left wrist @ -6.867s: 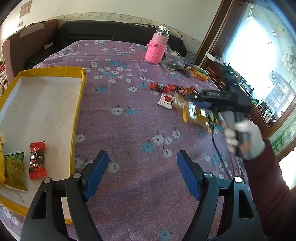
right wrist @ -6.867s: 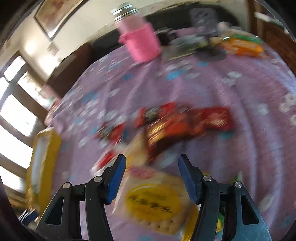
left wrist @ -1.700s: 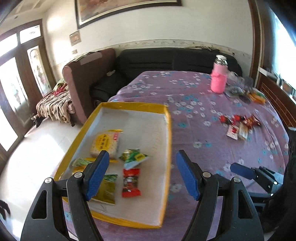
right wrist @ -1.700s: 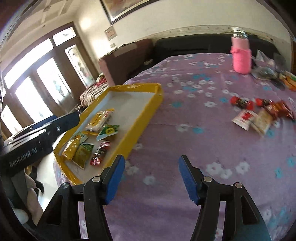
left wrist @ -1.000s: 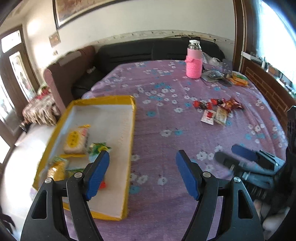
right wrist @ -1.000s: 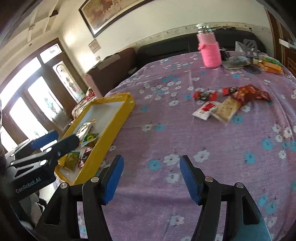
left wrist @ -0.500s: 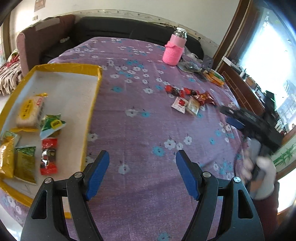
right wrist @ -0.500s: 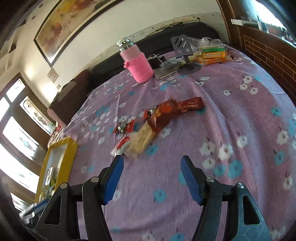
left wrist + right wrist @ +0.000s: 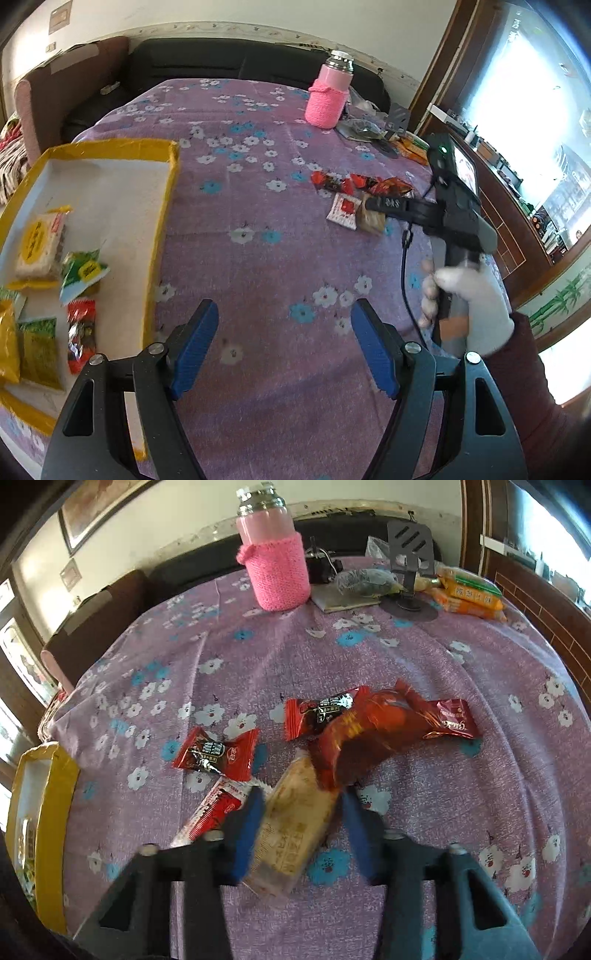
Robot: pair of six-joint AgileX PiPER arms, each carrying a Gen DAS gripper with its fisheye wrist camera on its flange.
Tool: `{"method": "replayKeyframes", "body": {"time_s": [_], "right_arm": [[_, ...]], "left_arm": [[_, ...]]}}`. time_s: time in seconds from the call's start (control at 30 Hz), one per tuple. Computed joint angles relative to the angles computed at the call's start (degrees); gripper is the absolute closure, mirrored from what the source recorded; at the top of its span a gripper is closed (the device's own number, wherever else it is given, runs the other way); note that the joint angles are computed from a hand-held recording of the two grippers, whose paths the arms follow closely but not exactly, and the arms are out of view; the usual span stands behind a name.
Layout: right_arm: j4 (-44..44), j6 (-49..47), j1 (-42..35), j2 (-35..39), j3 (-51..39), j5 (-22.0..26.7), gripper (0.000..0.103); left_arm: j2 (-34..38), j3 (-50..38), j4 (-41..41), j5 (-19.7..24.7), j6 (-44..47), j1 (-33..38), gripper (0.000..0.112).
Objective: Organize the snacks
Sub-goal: 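Grasp the red-and-white sachet with the left tool while the right tool grasps a cream biscuit bar, then carry the sachet and biscuit bar into the tray and open both tools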
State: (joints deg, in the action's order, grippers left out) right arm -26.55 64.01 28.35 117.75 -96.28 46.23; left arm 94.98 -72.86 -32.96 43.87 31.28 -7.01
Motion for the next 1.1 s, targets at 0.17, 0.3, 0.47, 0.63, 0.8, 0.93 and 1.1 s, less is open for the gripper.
{"method": "replayKeyframes", "body": {"time_s": [0.17, 0.3, 0.47, 0.63, 0.8, 0.93, 1.1], "right_arm": [[0.72, 1.42, -0.43, -7.4, 10.48, -4.91, 0.099], [1.83, 2.39, -2.4, -12.1, 20.71, -16.37, 0.092], [12.33, -4.02, -7.07, -14.8, 27.28, -28.82, 0.068], [16.14, -7.81, -7.72, -14.73, 26.77, -28.63, 0.067], [19.47, -10.53, -8.31, -14.63, 27.05, -29.7, 0.063], [19.19, -10.47, -8.26, -14.62, 27.42, -30.34, 0.061], [15.94, -7.49, -7.8, -14.56, 27.64, -30.64, 0.061]], "left_arm": [[5.56, -7.67, 1.95, 1.89, -2.36, -3.77, 0.038], [13.88, -18.42, 5.15, 3.27, -5.1, -8.26, 0.038], [28.58, -37.97, 9.96, 10.48, -10.05, -11.24, 0.058], [39.09, -53.99, 14.14, 15.59, -13.24, -14.5, 0.059], [43.19, -58.42, 22.8, 12.15, -14.21, -18.31, 0.059], [41.46, -55.37, 24.28, 10.63, -13.46, -19.48, 0.086], [30.26, -36.96, 15.56, 3.09, -8.59, -15.25, 0.086]]}}
